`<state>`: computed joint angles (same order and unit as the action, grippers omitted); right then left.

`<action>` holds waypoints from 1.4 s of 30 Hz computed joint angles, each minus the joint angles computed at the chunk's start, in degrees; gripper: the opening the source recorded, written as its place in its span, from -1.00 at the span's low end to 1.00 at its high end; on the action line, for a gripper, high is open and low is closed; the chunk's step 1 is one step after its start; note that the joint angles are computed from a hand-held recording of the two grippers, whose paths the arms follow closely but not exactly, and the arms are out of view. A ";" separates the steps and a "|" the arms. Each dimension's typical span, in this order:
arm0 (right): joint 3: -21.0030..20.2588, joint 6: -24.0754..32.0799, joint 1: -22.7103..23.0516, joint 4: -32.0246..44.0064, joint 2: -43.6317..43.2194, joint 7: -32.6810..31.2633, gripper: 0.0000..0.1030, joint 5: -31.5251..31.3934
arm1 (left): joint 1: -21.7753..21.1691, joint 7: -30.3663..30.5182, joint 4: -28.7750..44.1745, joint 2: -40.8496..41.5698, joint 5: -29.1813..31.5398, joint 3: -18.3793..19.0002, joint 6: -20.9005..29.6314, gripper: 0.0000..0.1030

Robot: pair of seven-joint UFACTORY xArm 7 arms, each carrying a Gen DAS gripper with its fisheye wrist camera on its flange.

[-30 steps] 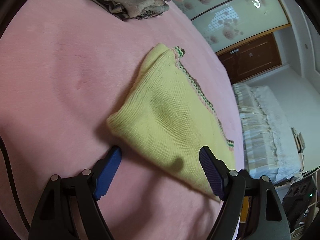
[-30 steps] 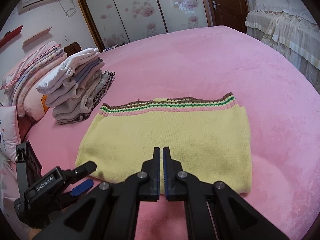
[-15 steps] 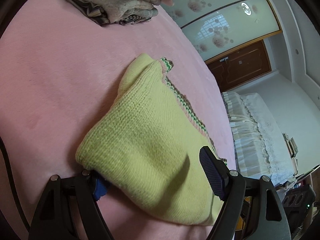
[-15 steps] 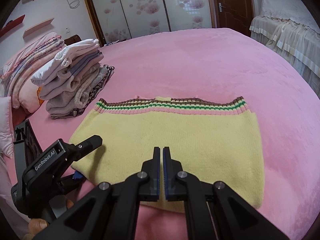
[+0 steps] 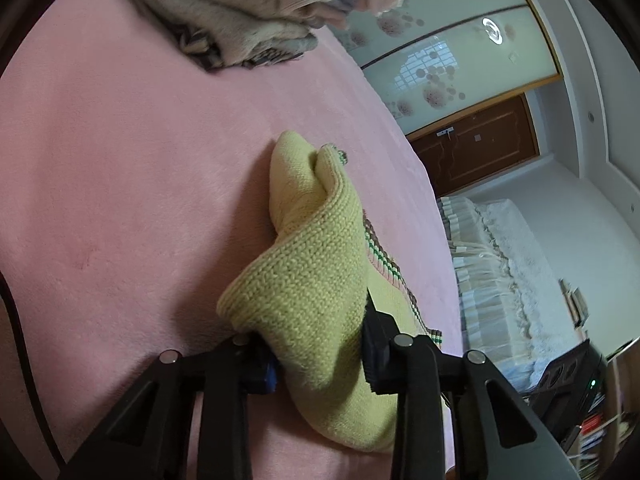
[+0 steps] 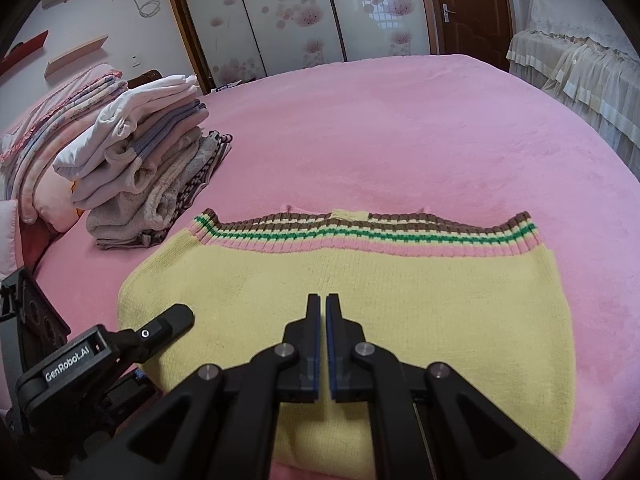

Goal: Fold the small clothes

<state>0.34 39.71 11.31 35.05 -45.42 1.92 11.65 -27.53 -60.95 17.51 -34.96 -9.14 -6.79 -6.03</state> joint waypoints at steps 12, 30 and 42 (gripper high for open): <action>-1.07 -0.24 0.42 -1.79 0.19 0.03 -0.95 0.81 | 14.78 0.51 8.21 -2.91 9.98 -15.14 10.42 -0.58; -11.58 9.31 -5.94 -1.95 -8.90 -8.22 -0.95 6.58 | 21.31 -0.70 25.16 2.47 25.97 -28.08 22.37 -0.61; -17.14 13.38 -14.65 -1.52 -10.37 -14.07 -0.95 4.82 | 20.01 -6.29 39.96 18.78 41.81 -35.87 32.88 -0.62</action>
<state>-16.80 53.09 -3.34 33.54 -55.78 -12.16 16.47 -7.53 -67.25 57.47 -16.18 32.67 -42.66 26.85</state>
